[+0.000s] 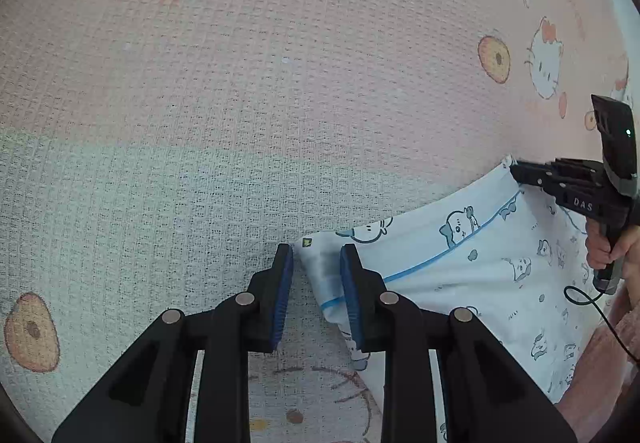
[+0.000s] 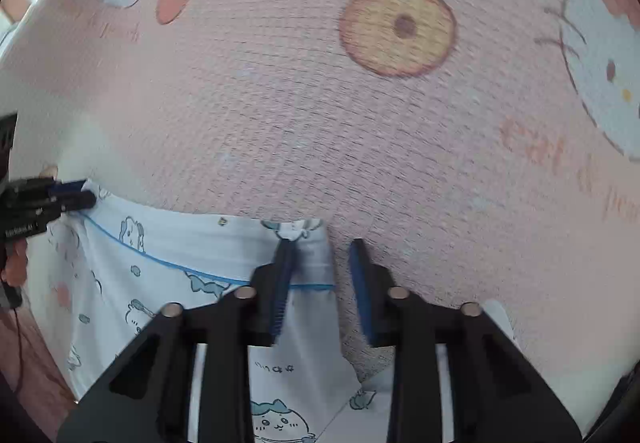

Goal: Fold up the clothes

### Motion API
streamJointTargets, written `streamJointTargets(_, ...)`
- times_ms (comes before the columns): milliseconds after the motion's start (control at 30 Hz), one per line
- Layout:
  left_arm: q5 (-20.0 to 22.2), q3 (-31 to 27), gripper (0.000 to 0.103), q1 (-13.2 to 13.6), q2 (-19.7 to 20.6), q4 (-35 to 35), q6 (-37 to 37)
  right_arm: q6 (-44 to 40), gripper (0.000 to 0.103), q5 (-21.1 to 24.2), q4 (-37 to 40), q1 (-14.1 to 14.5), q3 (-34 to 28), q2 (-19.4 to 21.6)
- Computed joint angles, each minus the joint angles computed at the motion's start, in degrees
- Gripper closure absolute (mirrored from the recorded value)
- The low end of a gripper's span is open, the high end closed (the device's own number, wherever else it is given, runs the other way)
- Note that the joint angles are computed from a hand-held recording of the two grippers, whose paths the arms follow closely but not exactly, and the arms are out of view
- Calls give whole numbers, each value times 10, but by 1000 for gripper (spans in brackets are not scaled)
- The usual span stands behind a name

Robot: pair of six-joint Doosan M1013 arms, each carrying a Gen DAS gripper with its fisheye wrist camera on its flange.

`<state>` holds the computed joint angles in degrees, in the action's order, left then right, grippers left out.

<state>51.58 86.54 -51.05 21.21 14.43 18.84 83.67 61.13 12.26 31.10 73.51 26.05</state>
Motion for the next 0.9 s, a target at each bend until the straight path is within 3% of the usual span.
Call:
streamJointTargets(67, 16, -8, 81, -4, 3, 13, -10, -28, 99, -3, -34, 16, 1, -4)
streamJointTargets(100, 27, -13, 92, -6, 5, 23, -13, -28, 99, -21, -69, 26, 8, -10)
streamJointTargets(233, 34, -24, 93, -25, -1, 117, -38, 44, 100, -145, -152, 31, 54, -51)
streamJointTargets(333, 62, -34, 93, -25, 12, 135, -39, 89, 100, -138, -167, 16, 46, -42)
streamJointTargets(400, 130, -61, 93, -22, 42, 120, -21, 101, 99, -94, -174, 10, 29, -21)
streamJointTargets(433, 133, -61, 93, -25, 46, 140, -29, 106, 98, -73, -177, 7, 21, -10)
streamJointTargets(467, 139, -62, 90, -29, 50, 157, -35, 104, 98, -79, -171, 5, 20, -10)
streamJointTargets(533, 164, -82, 89, -22, 55, 113, -20, 100, 97, -90, -158, 0, 19, -10)
streamJointTargets(633, 133, -76, 88, -28, 35, 77, -51, 120, 94, -62, -104, -14, 9, -21)
streamJointTargets(700, 144, -87, 83, -35, 33, 31, -47, 120, 89, -65, -85, -17, 21, -44)
streamJointTargets(867, 116, -80, 81, -69, 20, -47, -120, 69, 87, -19, -13, -8, 84, -120)
streamJointTargets(900, 110, -79, 80, -80, 19, -50, -132, 81, 86, -19, -21, 11, 107, -135)
